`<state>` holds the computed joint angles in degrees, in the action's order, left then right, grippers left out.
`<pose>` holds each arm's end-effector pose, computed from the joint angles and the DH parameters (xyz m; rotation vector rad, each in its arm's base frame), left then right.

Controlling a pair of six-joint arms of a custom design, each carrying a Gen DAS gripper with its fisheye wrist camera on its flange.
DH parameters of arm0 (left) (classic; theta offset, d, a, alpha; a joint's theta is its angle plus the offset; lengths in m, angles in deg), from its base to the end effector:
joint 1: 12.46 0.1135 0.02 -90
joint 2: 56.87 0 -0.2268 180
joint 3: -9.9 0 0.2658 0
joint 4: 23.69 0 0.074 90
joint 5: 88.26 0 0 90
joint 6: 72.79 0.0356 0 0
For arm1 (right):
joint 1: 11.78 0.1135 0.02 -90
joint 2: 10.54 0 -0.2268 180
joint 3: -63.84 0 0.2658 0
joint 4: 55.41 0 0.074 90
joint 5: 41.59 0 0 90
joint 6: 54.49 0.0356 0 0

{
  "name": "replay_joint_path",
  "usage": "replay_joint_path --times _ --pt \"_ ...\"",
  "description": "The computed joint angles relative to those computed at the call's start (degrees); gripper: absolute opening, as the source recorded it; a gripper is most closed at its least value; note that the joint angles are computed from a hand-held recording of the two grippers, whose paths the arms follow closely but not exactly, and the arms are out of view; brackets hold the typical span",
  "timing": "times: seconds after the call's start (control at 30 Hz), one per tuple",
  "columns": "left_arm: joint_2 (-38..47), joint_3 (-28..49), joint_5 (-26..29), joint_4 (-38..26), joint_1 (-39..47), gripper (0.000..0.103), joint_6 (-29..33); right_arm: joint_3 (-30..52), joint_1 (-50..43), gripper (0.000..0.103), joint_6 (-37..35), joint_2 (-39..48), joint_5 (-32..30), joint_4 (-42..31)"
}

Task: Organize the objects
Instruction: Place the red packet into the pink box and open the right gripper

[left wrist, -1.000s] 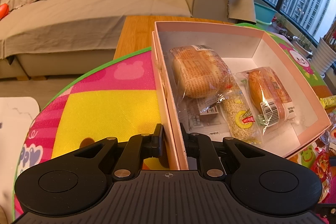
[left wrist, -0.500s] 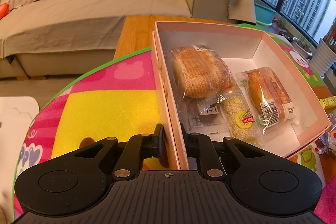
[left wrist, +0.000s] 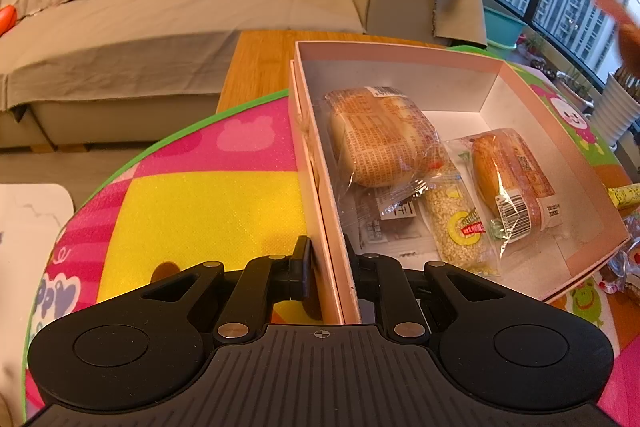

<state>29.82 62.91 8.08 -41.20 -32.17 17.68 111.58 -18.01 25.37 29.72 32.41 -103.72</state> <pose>0.2779 -0.1037 0.1073 0.4816 2.4305 -0.2811 0.1923 -0.0111 0.2239 -0.2215 2.2448 0.1665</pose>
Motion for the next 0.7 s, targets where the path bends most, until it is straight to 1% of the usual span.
replay_joint_path --times 0.07,0.13,0.23,0.3,0.43,0.53,0.63,0.7 --pt "-0.02 0.03 0.1 -0.06 0.06 0.016 0.08 1.95 -0.94 0.079 3.0 5.99 -1.05 2.3" --pt "-0.07 -0.04 0.2 -0.05 0.16 0.016 0.19 3.32 -2.81 0.079 5.02 10.02 -2.66 3.79" --pt "-0.09 -0.05 0.17 -0.04 0.15 0.016 0.14 3.5 -4.3 0.08 6.05 12.86 -2.85 6.02" --pt "-0.09 -0.05 0.17 -0.04 0.15 0.016 0.14 3.36 -5.11 0.084 5.46 13.67 -3.81 6.54" --pt "-0.15 -0.07 0.13 -0.07 0.1 0.016 0.13 2.42 -6.56 0.085 4.04 12.87 -5.39 6.42" --pt "-0.26 -0.16 0.26 -0.04 0.18 0.016 0.17 1.06 -7.82 0.085 2.41 9.03 -5.08 3.75" --pt "-0.22 -0.16 0.28 -0.01 0.2 0.016 0.16 -0.18 -11.34 0.085 -0.9 6.07 -5.57 0.72" --pt "-0.22 -0.19 0.28 0.01 0.21 0.016 0.18 -0.89 -15.48 0.085 -3.79 4.55 -6.62 -1.7"
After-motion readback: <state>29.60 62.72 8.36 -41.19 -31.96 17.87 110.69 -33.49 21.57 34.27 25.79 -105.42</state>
